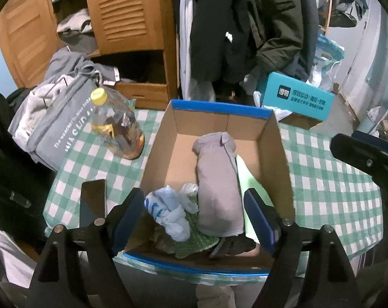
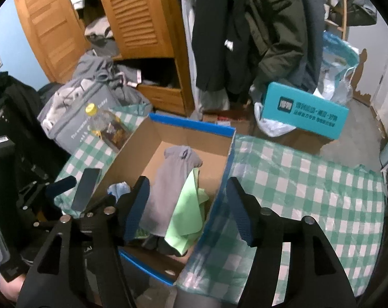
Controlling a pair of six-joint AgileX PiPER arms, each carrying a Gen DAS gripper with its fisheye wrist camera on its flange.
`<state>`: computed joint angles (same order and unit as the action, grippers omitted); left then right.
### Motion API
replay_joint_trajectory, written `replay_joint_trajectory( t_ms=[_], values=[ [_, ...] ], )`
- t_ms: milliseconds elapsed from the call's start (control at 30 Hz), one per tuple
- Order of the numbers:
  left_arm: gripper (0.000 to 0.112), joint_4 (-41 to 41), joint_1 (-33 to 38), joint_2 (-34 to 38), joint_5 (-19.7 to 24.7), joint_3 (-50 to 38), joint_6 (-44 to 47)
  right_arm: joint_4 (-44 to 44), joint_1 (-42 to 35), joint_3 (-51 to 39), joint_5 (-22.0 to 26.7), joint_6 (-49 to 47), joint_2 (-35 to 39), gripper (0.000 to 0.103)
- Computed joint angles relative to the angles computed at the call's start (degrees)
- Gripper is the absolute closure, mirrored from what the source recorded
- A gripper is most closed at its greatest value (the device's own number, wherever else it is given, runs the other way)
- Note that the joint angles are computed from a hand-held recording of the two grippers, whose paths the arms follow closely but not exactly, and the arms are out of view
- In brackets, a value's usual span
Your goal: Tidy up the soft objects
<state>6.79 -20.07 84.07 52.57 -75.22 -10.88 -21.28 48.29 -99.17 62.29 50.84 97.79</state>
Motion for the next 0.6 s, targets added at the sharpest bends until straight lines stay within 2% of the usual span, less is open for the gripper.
replay_joint_trajectory(
  t_ms=[267, 600],
  values=[
    [0.023, 1.8, -2.0, -2.6, 0.8, -0.7, -1.5, -5.0, 2.1, 2.2, 3.2, 4.5, -3.4, 0.037],
    [0.012, 5.5, -5.0, -4.2, 0.1, 0.1, -4.2, -8.8, 4.6, 8.0, 2.6, 9.4, -7.3, 0.037]
  ],
)
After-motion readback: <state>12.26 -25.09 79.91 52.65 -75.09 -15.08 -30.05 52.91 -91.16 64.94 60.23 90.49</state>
